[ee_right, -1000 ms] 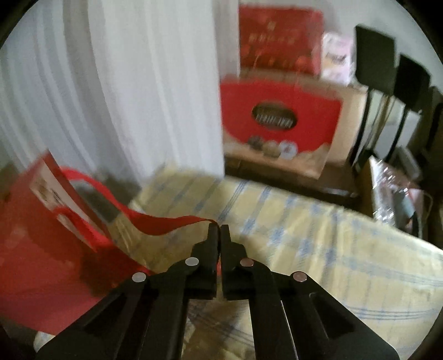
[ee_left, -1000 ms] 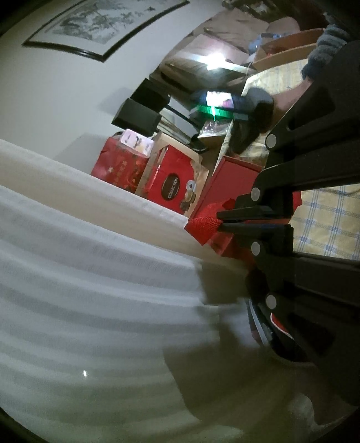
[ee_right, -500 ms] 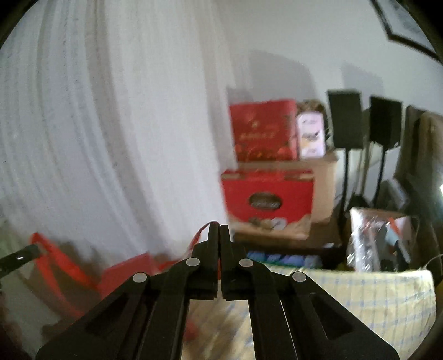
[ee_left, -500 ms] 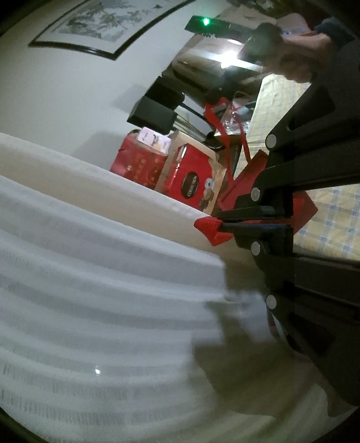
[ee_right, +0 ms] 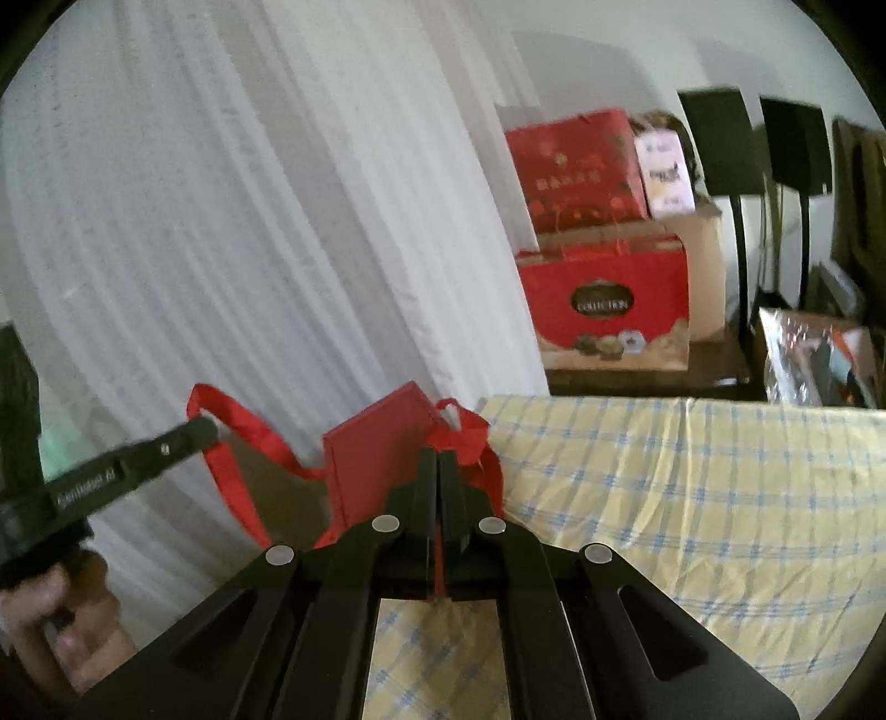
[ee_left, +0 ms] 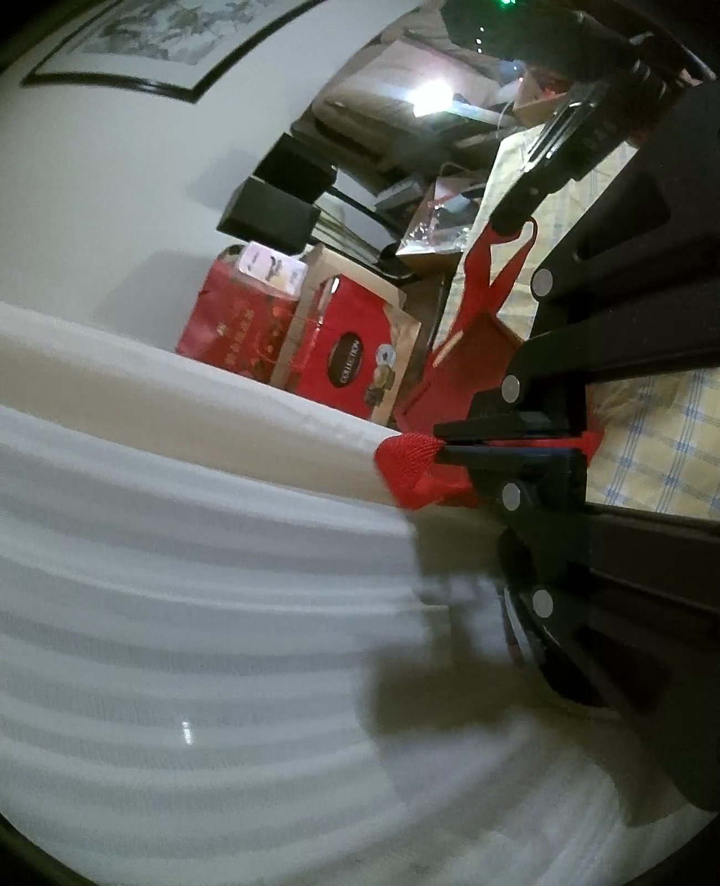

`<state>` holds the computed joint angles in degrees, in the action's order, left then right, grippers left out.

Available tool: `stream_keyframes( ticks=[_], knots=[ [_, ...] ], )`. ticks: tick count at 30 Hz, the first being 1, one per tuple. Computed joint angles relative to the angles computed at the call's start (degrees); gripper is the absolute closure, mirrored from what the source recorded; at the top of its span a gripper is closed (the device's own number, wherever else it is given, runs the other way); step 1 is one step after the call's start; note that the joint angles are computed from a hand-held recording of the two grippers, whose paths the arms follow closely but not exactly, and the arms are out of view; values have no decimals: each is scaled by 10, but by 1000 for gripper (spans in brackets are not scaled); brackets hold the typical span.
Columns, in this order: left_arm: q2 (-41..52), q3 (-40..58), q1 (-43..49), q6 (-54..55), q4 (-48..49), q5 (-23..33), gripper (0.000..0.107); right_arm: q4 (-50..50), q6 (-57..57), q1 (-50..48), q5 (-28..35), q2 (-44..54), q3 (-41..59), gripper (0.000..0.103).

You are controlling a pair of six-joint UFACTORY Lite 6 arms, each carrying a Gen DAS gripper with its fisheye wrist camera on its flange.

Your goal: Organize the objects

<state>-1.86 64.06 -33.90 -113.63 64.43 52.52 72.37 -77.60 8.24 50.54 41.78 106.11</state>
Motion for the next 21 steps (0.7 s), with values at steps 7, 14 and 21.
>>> stream_keyframes(
  ticks=[7,14,21],
  knots=[
    [-12,30,-33,29,-9,91,106,-46,69,-40,77,46,103,103],
    [-23,34,-49,35,-14,114,106,-46,84,-63,114,44,151,103],
    [-24,66,-77,52,-14,154,106,-44,108,-83,152,46,196,103]
  ],
)
